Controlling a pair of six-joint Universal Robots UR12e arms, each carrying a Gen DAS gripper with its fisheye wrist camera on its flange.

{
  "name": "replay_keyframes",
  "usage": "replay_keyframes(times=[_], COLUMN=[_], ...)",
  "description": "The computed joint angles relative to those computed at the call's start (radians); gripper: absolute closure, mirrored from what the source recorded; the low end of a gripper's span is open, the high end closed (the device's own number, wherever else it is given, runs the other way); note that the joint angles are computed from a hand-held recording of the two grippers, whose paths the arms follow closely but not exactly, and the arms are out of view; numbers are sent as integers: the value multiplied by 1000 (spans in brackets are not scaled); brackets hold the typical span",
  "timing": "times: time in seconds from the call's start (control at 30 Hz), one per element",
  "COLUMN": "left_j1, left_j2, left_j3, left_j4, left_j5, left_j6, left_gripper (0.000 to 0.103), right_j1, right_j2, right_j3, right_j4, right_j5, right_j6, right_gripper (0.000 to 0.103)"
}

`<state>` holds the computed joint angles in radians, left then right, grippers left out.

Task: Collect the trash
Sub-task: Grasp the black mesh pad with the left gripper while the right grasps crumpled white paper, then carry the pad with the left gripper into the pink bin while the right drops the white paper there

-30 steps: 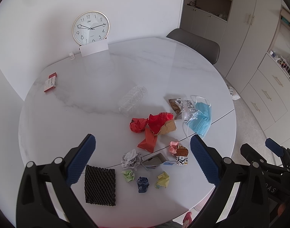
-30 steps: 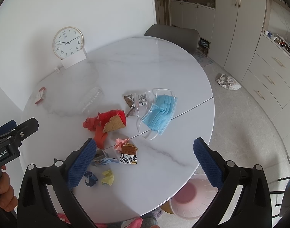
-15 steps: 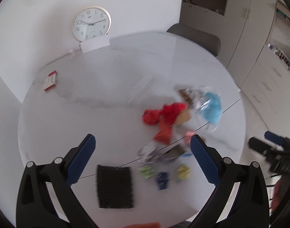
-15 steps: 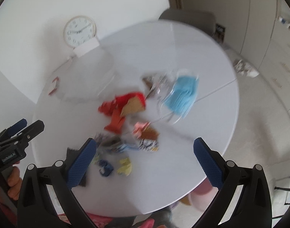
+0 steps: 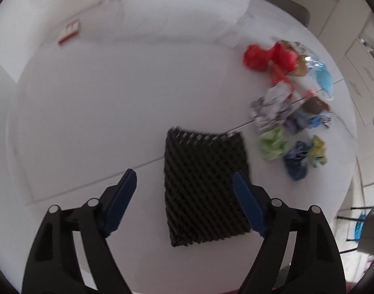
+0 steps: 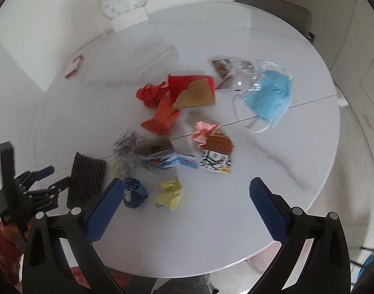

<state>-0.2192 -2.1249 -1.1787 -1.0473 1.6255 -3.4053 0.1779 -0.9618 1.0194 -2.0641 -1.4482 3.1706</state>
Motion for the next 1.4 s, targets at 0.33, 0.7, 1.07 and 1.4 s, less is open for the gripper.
replay_keyframes(times=[0.33,0.7,1.07,1.4], left_j1=[22,24,52,30], left_j2=[-22,-16,16,-8], left_j3=[-12,-17,-16,94], left_j4=[-11,36,99,132], left_j5=[-130,-130,-84,-124], left_j6=[-74,-52,-12,123], left_gripper=[54,91,91,91], right_j1=[28,91,106,31], right_j2=[61,245,393,189], right_j3=[-82,-352,-607,-283], right_j4=[18,169,377,-47], right_j5=[19,-13,6,191], right_j6=[-103,-138,-101,142], right_gripper=[2,18,61,61])
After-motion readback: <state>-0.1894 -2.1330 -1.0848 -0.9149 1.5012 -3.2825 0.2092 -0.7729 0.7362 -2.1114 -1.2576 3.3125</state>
